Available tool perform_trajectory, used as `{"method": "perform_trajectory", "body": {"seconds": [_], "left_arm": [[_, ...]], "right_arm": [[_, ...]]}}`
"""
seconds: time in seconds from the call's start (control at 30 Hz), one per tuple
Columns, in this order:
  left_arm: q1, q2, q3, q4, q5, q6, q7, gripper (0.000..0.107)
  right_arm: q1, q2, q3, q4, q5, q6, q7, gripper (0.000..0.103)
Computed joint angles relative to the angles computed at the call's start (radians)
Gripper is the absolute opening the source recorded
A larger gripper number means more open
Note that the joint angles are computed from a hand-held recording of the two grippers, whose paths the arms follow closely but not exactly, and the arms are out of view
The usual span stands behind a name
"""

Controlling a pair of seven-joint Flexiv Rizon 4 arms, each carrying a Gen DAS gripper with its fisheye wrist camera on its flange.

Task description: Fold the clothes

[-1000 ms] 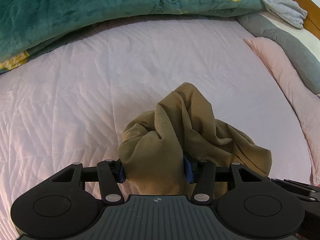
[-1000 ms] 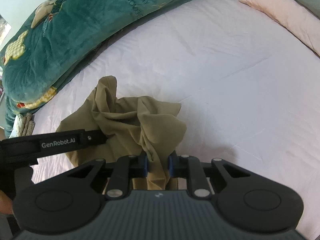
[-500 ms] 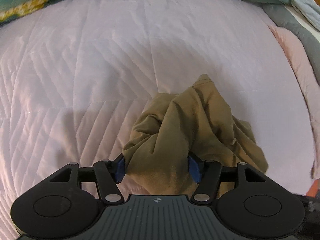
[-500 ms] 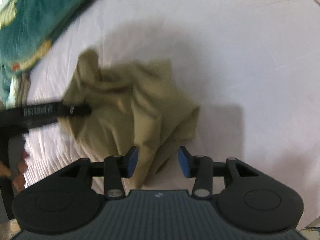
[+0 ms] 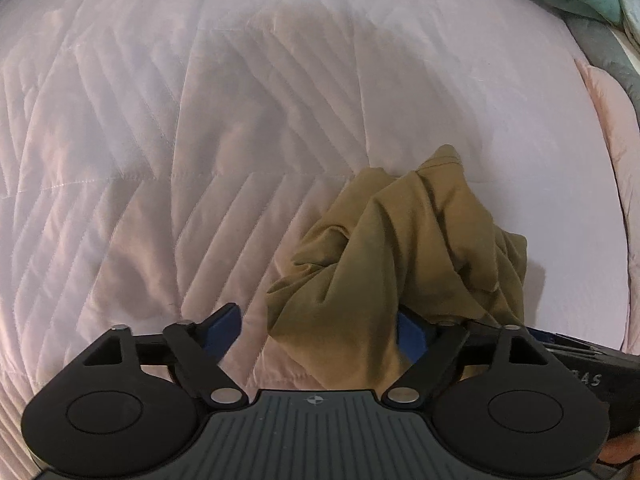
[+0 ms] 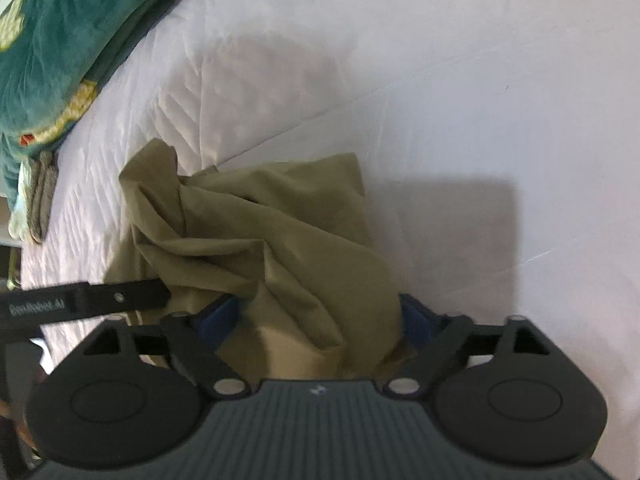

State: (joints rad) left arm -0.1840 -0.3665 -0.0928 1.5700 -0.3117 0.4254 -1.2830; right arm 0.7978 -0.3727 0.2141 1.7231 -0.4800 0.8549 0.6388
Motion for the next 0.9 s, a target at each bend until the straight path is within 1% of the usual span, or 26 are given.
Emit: {"method": "perform_trajectory", "body": {"seconds": [0.03, 0.1, 0.17, 0.23, 0.27, 0.33, 0.4, 0.43, 0.47, 0.53, 0.7, 0.83, 0.9], "left_arm": [[0.002, -0.001, 0.000, 0.005, -0.002, 0.005, 0.005, 0.092], [0.007, -0.002, -0.002, 0.020, -0.019, 0.017, 0.013, 0.093], [0.008, 0.001, -0.005, 0.037, -0.028, 0.041, 0.031, 0.094], [0.005, 0.005, -0.009, 0.054, -0.032, 0.070, 0.054, 0.094], [0.001, 0.008, -0.011, 0.061, -0.029, 0.088, 0.066, 0.094], [-0.007, 0.013, -0.015, 0.075, -0.024, 0.122, 0.092, 0.093], [-0.016, 0.018, -0.019, 0.088, -0.019, 0.157, 0.118, 0.089], [-0.016, 0.019, -0.022, 0.093, -0.024, 0.170, 0.131, 0.083], [-0.016, 0.022, -0.025, 0.098, -0.034, 0.177, 0.141, 0.080], [-0.016, 0.033, -0.030, 0.111, -0.052, 0.186, 0.161, 0.066], [-0.029, 0.063, -0.026, 0.144, -0.052, 0.228, 0.188, 0.058], [-0.026, 0.078, -0.023, 0.148, -0.058, 0.227, 0.192, 0.054], [-0.025, 0.101, -0.020, 0.174, -0.062, 0.236, 0.208, 0.053]], "right_arm": [[-0.002, -0.005, 0.001, -0.003, 0.004, 0.003, -0.005, 0.095], [-0.007, -0.014, 0.009, -0.022, 0.024, -0.009, -0.033, 0.098], [-0.008, -0.029, 0.013, -0.055, 0.047, -0.047, -0.068, 0.097], [0.001, -0.036, 0.009, -0.078, 0.054, -0.085, -0.077, 0.095], [0.008, -0.038, 0.007, -0.089, 0.053, -0.104, -0.075, 0.092], [0.021, -0.047, -0.001, -0.113, 0.043, -0.138, -0.074, 0.080], [0.028, -0.053, -0.007, -0.130, 0.030, -0.152, -0.076, 0.056], [0.028, -0.054, -0.007, -0.138, 0.028, -0.156, -0.086, 0.050], [0.029, -0.059, -0.005, -0.152, 0.029, -0.170, -0.105, 0.045], [0.032, -0.064, -0.004, -0.169, 0.032, -0.192, -0.128, 0.042], [0.038, -0.054, -0.006, -0.170, 0.027, -0.211, -0.131, 0.028], [0.047, -0.063, -0.005, -0.206, 0.021, -0.255, -0.165, 0.025], [0.052, -0.066, -0.008, -0.221, 0.017, -0.272, -0.174, 0.024]]}}
